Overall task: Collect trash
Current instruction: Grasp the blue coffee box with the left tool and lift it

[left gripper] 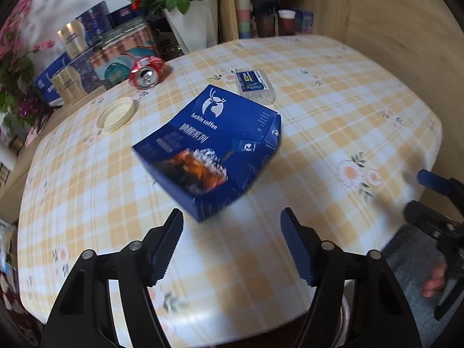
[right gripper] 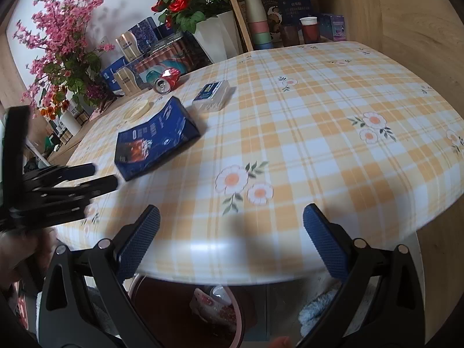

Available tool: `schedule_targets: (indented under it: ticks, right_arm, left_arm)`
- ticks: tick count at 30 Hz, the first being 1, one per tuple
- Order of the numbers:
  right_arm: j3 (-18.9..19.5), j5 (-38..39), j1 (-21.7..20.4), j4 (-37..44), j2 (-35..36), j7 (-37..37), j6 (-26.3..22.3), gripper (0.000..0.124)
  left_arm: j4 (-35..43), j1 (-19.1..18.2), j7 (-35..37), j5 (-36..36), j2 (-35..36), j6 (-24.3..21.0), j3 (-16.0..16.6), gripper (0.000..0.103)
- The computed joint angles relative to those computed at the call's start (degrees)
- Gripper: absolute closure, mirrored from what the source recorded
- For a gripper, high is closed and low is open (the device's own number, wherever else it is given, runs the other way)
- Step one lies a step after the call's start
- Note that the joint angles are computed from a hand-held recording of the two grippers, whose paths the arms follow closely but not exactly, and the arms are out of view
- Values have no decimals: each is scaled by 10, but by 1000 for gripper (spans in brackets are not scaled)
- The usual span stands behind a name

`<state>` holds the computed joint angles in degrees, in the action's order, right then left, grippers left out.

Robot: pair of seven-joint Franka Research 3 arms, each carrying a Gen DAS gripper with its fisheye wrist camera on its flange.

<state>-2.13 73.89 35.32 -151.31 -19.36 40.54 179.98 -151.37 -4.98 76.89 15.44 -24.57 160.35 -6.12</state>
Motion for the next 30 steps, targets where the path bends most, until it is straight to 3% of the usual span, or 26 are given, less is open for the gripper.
schedule_targets:
  ticks: [3, 9, 15, 17, 19, 21, 30]
  right_arm:
    - [-11, 20, -6, 23, 21, -22, -13, 27]
    - [4, 58, -50, 56, 51, -55, -39, 27]
    - [29, 80, -93, 68, 68, -70, -60, 27]
    - [37, 62, -105, 67, 71, -51, -63, 27]
    - [42, 60, -109, 66, 70, -49, -58, 27]
    - [41, 76, -108, 67, 65, -67, -60, 27]
    - [52, 59, -108, 75, 56, -67, -63, 27]
  left_arm:
    - [42, 34, -26, 57, 55, 7, -35, 37]
    - [112, 46, -70, 150, 140, -15, -55, 39]
    - [158, 34, -119, 238, 185, -33, -50, 40]
    - [169, 22, -80, 232, 192, -42, -44, 69]
    - [175, 21, -98, 281, 193, -53, -46, 82]
    - [166, 12, -48, 211, 180, -36, -29, 103]
    - [125, 25, 50, 48, 90, 17, 20, 102]
